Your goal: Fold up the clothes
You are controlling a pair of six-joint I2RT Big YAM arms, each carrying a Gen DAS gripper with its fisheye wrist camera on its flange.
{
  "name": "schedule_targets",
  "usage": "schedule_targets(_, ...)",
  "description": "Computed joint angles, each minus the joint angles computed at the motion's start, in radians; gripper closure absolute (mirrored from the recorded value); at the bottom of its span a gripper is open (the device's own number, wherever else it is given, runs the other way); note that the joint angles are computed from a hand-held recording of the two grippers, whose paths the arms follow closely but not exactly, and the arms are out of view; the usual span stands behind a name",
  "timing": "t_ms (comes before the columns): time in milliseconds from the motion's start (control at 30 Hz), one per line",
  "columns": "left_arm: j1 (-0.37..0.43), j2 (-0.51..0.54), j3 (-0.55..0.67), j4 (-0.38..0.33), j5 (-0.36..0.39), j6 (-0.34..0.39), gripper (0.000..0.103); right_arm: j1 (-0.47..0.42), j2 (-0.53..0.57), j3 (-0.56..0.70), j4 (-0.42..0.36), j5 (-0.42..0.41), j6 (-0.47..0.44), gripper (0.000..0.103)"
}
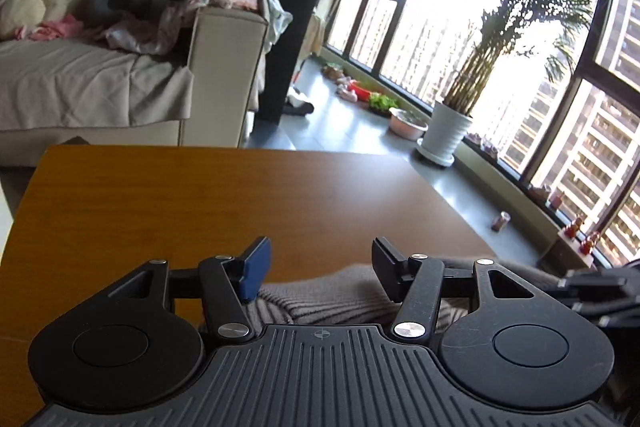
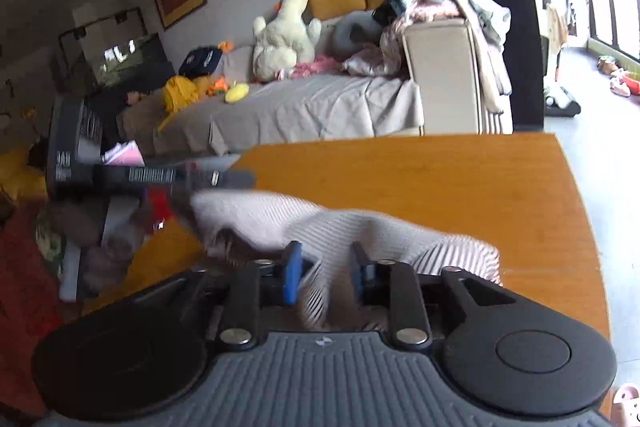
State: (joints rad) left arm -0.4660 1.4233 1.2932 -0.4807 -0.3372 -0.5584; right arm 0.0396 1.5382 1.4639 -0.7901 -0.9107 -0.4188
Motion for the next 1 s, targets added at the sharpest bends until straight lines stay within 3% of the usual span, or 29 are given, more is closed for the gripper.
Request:
schedule_targets(33,-0.007,-0.004,-0.009,-0.02,0.004,0.004,0.043,-0.009,-0.006,-0.005,0.065,-0.004,0.064,0.038)
schedule_targets(67,-0.013,-0.008,-0.019,-0.039,0.004,0.01,0.043,-0.01,-0.009,-0.015,0.12,0.008,0.117,0.025)
schedule_targets(100,-0.02,-0.012,-0.028,-0.056,0.003,0.015,0.042,-0.01,-0.011,-0.023,0.172,0.022,0.168,0.024)
schedule_targets(167,-0.033,-0.015,-0.04,-0.082,-0.003,0.025,0.042,-0.001,0.008,-0.019,0.173,0.041,0.204,0.02)
schedule_targets(267,-0.043,-0.026,-0.057,-0.109,0.014,0.026,0.035,0.031,0.04,-0.027,0.119,0.122,0.168,0.011)
schedule_targets(333,-0.047,-0.036,-0.065,-0.124,0.024,0.026,0.031,0.058,0.043,-0.061,0.124,0.237,0.149,0.0)
schedule_targets(400,-0.05,-0.051,-0.071,-0.132,0.026,0.015,0.03,0.075,0.056,-0.069,0.094,0.338,0.149,0.0)
schedule_targets(467,-0.049,-0.073,-0.082,-0.124,0.016,-0.037,0.028,0.07,0.048,-0.092,0.128,0.324,0.158,0.0)
schedule_targets(533,-0.032,-0.081,-0.079,-0.139,-0.002,-0.135,0.02,0.064,0.04,-0.116,0.163,0.311,0.167,0.0)
schedule_targets(633,0.003,-0.075,-0.079,-0.145,0.03,-0.212,0.02,0.053,0.047,-0.117,0.172,0.279,0.191,0.0)
schedule_targets(800,0.041,-0.032,-0.086,-0.115,0.184,-0.265,0.022,0.071,0.055,-0.09,0.107,0.314,0.091,0.0)
schedule_targets(1000,0.08,0.025,-0.054,-0.063,0.157,-0.203,0.027,0.107,0.107,-0.039,0.155,0.336,0.128,0.0)
